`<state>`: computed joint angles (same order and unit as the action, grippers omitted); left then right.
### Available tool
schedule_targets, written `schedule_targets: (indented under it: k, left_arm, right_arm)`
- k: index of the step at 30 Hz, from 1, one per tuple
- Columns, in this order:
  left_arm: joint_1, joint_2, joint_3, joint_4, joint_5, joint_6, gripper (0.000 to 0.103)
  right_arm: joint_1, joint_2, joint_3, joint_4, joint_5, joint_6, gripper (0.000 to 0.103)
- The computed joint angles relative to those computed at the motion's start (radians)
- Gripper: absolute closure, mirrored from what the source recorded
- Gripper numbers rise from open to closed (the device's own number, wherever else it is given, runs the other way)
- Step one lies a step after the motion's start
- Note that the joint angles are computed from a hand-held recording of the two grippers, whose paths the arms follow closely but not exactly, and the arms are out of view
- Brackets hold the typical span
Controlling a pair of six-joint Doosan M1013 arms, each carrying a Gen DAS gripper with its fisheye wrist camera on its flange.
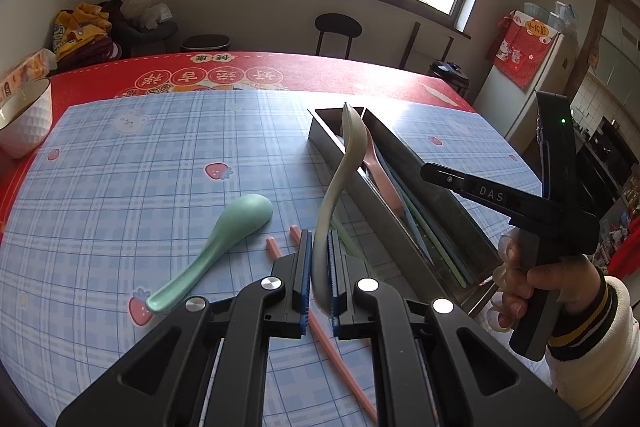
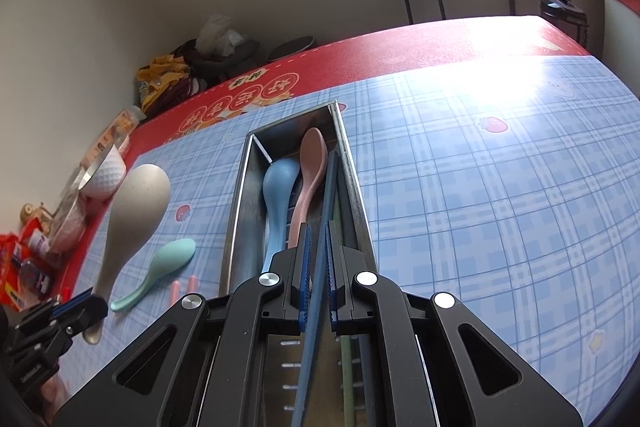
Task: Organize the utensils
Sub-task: 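Open the right tool to drop the chopsticks while the left tool carries the cream spoon to the tray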
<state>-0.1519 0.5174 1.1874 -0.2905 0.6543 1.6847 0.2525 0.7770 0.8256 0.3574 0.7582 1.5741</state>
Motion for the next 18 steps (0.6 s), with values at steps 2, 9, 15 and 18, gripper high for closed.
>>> schedule_targets:
  k: [2, 9, 15, 18]
  left_arm:
    - [-0.002, 0.004, -0.008, 0.006, 0.008, -0.010, 0.095]
    - [-0.014, 0.037, -0.065, 0.034, 0.065, -0.066, 0.095]
    - [-0.038, 0.083, -0.149, 0.064, 0.120, -0.128, 0.095]
    - [-0.052, 0.122, -0.221, 0.090, 0.173, -0.175, 0.095]
  right_arm:
    - [-0.003, -0.015, 0.025, 0.032, -0.021, -0.058, 0.095]
    - [-0.008, -0.081, 0.142, 0.125, -0.166, -0.226, 0.054]
    - [-0.026, -0.096, 0.168, 0.252, -0.226, -0.311, 0.054]
    - [-0.044, -0.092, 0.168, 0.294, -0.200, -0.283, 0.054]
